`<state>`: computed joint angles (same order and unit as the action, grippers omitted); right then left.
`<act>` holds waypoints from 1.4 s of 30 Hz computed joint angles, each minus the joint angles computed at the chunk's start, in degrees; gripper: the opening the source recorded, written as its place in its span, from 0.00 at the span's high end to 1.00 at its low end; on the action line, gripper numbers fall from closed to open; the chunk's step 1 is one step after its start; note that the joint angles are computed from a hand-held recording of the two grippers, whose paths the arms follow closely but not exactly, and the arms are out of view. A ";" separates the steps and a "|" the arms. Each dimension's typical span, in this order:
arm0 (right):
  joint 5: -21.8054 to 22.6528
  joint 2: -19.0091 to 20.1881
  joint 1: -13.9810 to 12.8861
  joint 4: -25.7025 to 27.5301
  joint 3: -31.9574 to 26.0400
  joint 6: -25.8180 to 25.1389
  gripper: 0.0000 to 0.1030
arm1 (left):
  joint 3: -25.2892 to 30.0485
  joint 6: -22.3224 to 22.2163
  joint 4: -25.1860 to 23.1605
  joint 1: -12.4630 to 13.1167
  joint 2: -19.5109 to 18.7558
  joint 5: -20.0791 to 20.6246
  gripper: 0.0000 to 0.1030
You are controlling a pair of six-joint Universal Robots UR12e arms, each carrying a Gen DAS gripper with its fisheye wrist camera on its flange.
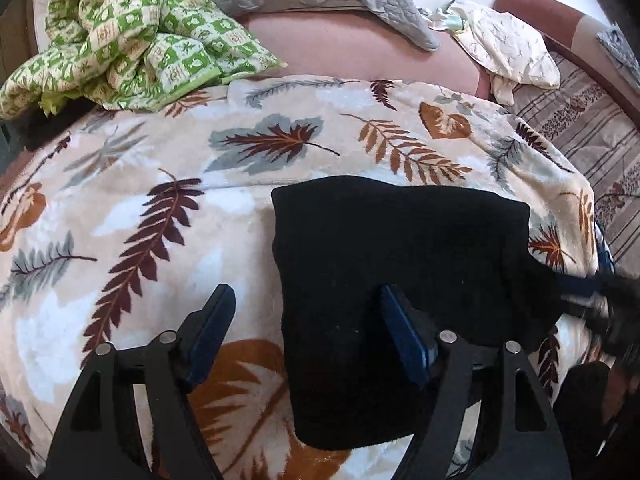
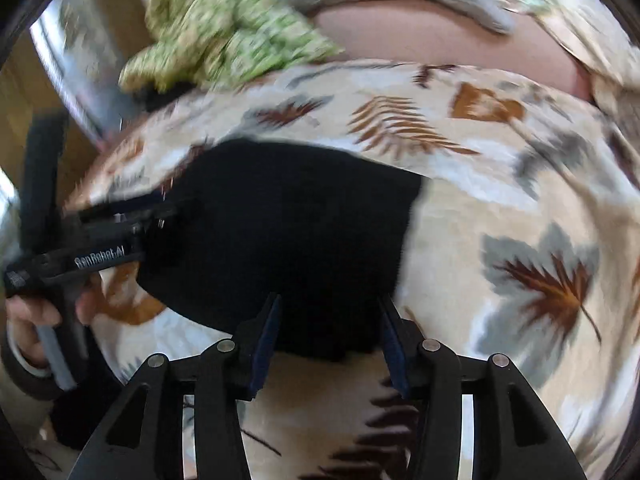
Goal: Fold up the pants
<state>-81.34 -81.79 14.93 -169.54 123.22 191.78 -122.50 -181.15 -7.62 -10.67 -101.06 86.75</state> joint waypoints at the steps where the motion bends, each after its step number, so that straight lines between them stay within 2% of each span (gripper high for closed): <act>1: -0.36 0.28 -0.53 -2.97 0.28 2.15 0.48 | -0.09 0.02 0.14 -0.12 0.06 0.17 0.27; 3: -2.53 1.58 -1.13 -8.06 0.18 6.72 0.27 | -0.23 -0.55 0.55 -0.23 -0.06 0.54 0.27; 4: -1.71 2.61 -1.60 -9.53 -0.24 8.03 0.22 | -0.27 -1.13 0.65 -0.19 -0.13 0.56 0.27; 5: -0.15 3.48 -2.04 -9.03 -1.03 8.55 0.23 | -0.40 -1.80 0.87 -0.13 -0.13 0.55 0.27; 6: 3.33 4.40 -2.87 -7.48 -2.00 8.43 0.28 | -0.52 -2.36 1.12 -0.04 -0.13 0.59 0.27; 7: 5.21 5.54 -2.86 -6.01 -3.28 7.61 0.61 | -0.67 -2.89 1.44 -0.15 -0.11 1.34 0.27; 8: 4.70 6.19 -2.42 -4.67 -4.42 6.33 0.91 | -0.85 -3.42 2.10 -0.46 -0.12 2.92 0.27; 9: 1.78 6.66 -1.45 -4.58 -5.50 4.65 0.93 | -1.13 -3.96 3.16 -0.63 -0.09 4.01 0.27; 10: 1.27 6.90 -1.09 -5.53 -5.77 4.07 0.95 | -1.42 -4.70 4.23 -0.73 -0.08 4.98 0.27; 12: 0.83 7.26 -0.74 -7.40 -6.43 3.25 0.95 | -1.57 -5.48 4.59 -0.74 -0.26 5.05 0.27; 16: -4.56 8.00 0.63 -1.07 -7.79 0.73 0.94 | -1.31 -5.68 4.09 -0.56 -0.83 3.83 0.26; 18: -5.34 7.45 0.69 -1.05 -6.93 1.63 0.87 | -1.19 -5.47 3.65 -0.50 -0.67 3.69 0.26; 21: -6.53 5.56 0.60 -0.77 -5.66 2.29 0.86 | -1.09 -5.81 3.46 -0.18 0.02 3.58 0.26; 24: -5.37 4.05 0.48 -2.49 -4.47 2.72 0.77 | -0.55 -6.81 3.75 0.21 0.25 4.01 0.26; 25: -4.72 3.67 0.71 -3.52 -4.19 2.27 0.70 | -0.10 -7.30 3.35 0.37 0.16 4.00 0.26; 27: -2.76 3.44 1.20 -5.15 -4.02 0.48 0.64 | 0.95 -7.92 3.36 0.70 -0.44 3.56 0.26; 29: -1.34 3.84 1.80 -4.52 -4.71 -1.58 0.65 | 2.52 -7.70 1.95 0.72 -1.40 3.43 0.26; 30: -1.40 4.13 2.17 -3.33 -5.20 -2.62 0.65 | 3.76 -7.34 -0.36 0.70 -2.04 3.24 0.26; 34: -5.91 4.70 4.18 4.36 -6.37 -4.79 0.66 | 5.95 -6.32 -4.43 0.14 -3.80 4.59 0.23; 37: -7.41 3.88 4.88 1.42 -3.78 -4.83 0.66 | 5.33 -6.86 -2.94 0.15 -3.75 4.50 0.20; 42: -4.80 3.08 3.85 -0.16 -2.97 -2.17 0.66 | 3.76 -7.26 -1.51 0.18 -2.12 4.55 0.21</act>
